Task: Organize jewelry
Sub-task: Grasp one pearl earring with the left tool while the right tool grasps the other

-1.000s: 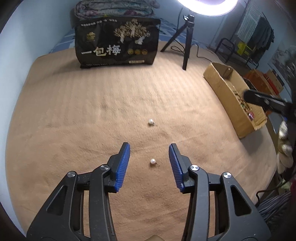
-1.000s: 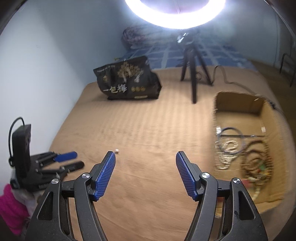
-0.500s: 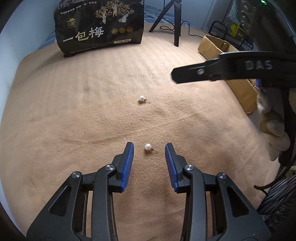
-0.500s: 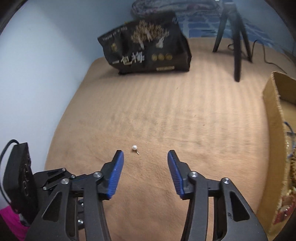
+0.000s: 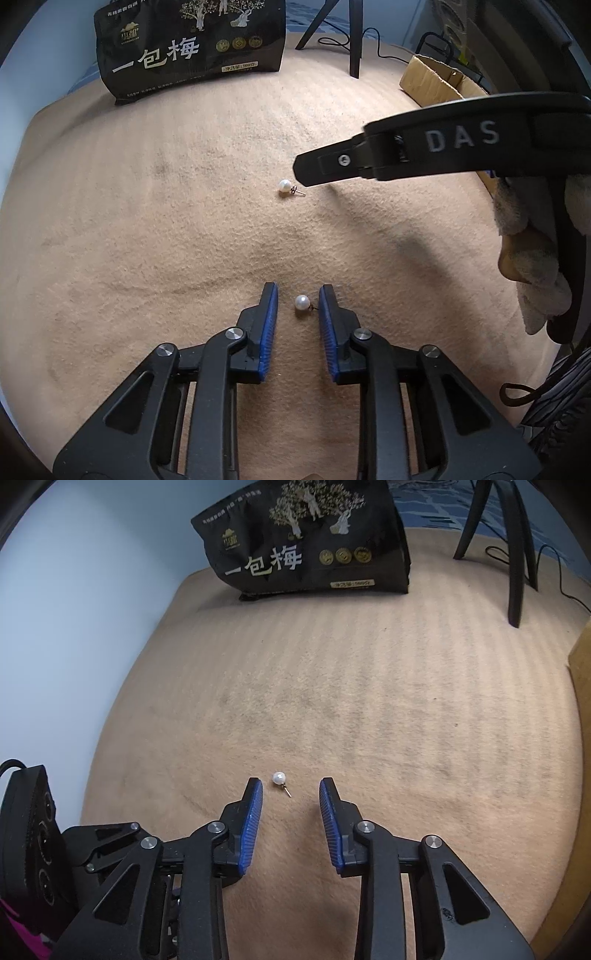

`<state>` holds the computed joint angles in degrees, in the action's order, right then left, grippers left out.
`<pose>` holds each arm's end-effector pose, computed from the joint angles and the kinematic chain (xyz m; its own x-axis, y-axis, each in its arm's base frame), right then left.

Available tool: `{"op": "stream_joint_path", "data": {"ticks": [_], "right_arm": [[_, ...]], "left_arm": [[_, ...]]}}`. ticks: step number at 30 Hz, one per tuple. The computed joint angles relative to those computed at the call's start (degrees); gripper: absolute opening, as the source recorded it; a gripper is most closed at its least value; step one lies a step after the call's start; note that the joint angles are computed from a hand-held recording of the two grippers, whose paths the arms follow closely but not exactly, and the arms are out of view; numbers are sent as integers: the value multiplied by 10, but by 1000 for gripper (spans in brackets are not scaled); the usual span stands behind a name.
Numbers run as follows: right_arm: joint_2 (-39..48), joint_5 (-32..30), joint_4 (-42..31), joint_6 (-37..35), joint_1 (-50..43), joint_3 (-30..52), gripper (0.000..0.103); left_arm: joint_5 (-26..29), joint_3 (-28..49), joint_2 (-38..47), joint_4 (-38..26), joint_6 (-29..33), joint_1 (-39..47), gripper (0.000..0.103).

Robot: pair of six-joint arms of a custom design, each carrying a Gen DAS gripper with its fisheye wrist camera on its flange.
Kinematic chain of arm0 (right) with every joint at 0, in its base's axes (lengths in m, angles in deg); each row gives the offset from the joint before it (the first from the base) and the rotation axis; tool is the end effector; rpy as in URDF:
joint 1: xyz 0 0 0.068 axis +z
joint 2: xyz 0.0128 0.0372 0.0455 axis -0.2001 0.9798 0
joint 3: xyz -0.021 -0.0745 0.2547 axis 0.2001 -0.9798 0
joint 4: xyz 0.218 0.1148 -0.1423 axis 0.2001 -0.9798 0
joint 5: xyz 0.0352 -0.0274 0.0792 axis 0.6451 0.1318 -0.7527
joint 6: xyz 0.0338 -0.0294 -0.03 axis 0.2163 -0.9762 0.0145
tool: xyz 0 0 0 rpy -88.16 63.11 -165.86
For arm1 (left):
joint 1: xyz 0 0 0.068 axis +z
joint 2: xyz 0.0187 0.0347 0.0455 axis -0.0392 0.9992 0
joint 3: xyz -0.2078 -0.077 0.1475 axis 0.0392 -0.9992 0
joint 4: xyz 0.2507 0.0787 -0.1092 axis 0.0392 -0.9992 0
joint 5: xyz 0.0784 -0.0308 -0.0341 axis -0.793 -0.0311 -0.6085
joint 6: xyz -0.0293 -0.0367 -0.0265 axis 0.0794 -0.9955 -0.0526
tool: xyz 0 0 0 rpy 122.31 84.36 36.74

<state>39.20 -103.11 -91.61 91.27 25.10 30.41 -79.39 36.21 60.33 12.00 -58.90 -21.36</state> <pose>0.3325 0.2584 0.0634 -0.9016 -0.1946 -0.3862 -0.3531 0.8468 0.3978 0.2609 -0.0948 0.0674 -0.8643 0.2689 -0.4251 0.3481 0.9298 -0.1196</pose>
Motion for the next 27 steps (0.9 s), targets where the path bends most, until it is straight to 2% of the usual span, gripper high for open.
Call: {"op": "stream_joint_path", "data": {"ticks": [4, 12, 14, 17, 21, 27], "right_arm": [[18, 4, -3, 4, 4, 19, 28], [64, 29, -22, -5, 24, 72, 21], [77, 46, -35, -14, 32, 92, 13], [87, 70, -44, -26, 41, 106, 7], [81, 70, -31, -25, 38, 98, 7], [-1, 64, 15, -22, 22, 10, 7]], "left_arm": [[-4, 0, 2, 5, 0, 3, 10], [7, -15, -6, 15, 12, 25, 9], [7, -20, -12, 14, 14, 29, 9], [10, -23, -16, 13, 13, 36, 9], [7, -23, -20, 11, 9, 37, 9], [3, -29, -43, 7, 4, 42, 9]]}}
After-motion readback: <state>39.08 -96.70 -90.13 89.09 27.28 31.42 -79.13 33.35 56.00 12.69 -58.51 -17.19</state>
